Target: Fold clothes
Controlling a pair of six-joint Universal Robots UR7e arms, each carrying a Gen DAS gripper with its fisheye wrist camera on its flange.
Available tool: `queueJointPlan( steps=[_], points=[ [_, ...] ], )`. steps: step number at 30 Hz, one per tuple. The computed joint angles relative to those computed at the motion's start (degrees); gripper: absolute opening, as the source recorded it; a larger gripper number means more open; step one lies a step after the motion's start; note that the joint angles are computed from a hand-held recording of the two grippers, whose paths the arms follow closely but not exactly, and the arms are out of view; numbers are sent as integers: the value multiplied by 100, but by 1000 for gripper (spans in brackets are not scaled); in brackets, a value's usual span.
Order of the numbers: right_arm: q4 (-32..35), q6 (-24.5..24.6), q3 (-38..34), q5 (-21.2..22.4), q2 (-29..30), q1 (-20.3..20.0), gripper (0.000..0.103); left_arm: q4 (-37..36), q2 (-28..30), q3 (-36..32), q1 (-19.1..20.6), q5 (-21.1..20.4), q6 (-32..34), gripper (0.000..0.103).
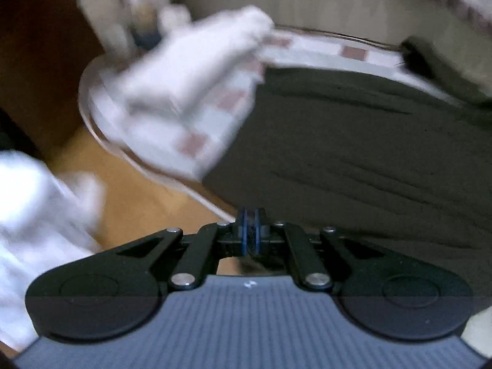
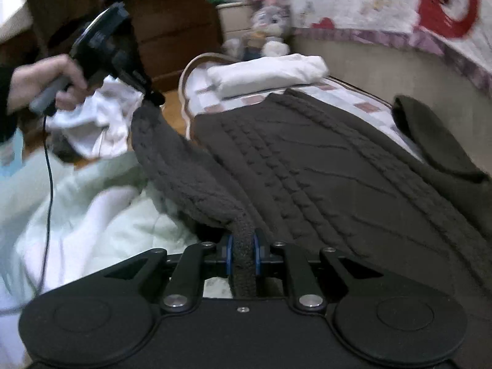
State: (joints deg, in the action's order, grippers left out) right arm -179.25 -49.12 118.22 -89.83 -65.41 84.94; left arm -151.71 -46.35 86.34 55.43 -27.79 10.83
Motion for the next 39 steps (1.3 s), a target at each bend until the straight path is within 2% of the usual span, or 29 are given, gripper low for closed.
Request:
queueJointPlan(
  steps=[2,4,7,10,11,14,15,17,21,24,26,27,29,31,32,33,35,36,37,39],
  points=[
    [-163,291,-24,278,-32,-156,13,-966,488,-342,-180,454,1200,4],
    [-356,596,-53,570,-43,-335,13,-1976,925,-770,-221,147,2339,3],
    [-766,1251,-159,744,48,-575,13,-2265,1545,-1554,-256,-282,3139,3],
    [-1298,1891,-397,271,365,-675,13,-2016,2229,-2420,-146,-543,3307,3],
    [-1269,2127,-525,66,461,-709,13,-1897,2451,-2670,-111,-525,3332,3],
    [-913,2579,-819,-371,639,-856,13,-2303,3244,-3133,-11,-200,4467,3],
    [-793,2668,-881,-384,671,-935,13,-2423,3275,-2995,-12,-201,4598,3],
    [-738,2763,-821,-1,575,-1085,14,-2461,3270,-2666,-20,-223,4636,3],
    [-796,2933,-758,7,459,-1031,16,-2887,3360,-2710,-16,-246,5001,3],
    [-704,2918,-792,87,388,-1013,16,-3437,3630,-3308,-7,-315,5496,3],
    [-356,2966,-846,182,292,-1039,21,-4130,4033,-4091,32,-468,6183,5],
    [-93,3112,-866,202,205,-1074,22,-4402,4262,-4546,52,-556,6499,6],
    [443,3689,-938,68,23,-1144,30,-4505,4547,-5177,104,-746,6720,8],
    [528,3915,-815,224,-190,-1326,31,-4489,4663,-5391,115,-709,6664,31],
    [539,3979,-745,284,-296,-1415,35,-4481,4555,-5168,117,-697,6513,63],
    [597,4070,-700,182,-390,-1451,38,-4553,4342,-4704,93,-706,6303,81],
    [762,4255,-600,-45,-596,-1512,41,-4372,3768,-3504,38,-916,5531,81],
    [849,4340,-543,-99,-693,-1541,41,-4034,3440,-2904,6,-1066,4931,81],
    [899,4385,-452,-71,-804,-1576,41,-3464,3039,-2304,-2,-1329,4331,81],
    [912,4348,-201,-17,-1049,-1581,41,-2265,2339,-1461,44,-2272,3131,81]
  ],
)
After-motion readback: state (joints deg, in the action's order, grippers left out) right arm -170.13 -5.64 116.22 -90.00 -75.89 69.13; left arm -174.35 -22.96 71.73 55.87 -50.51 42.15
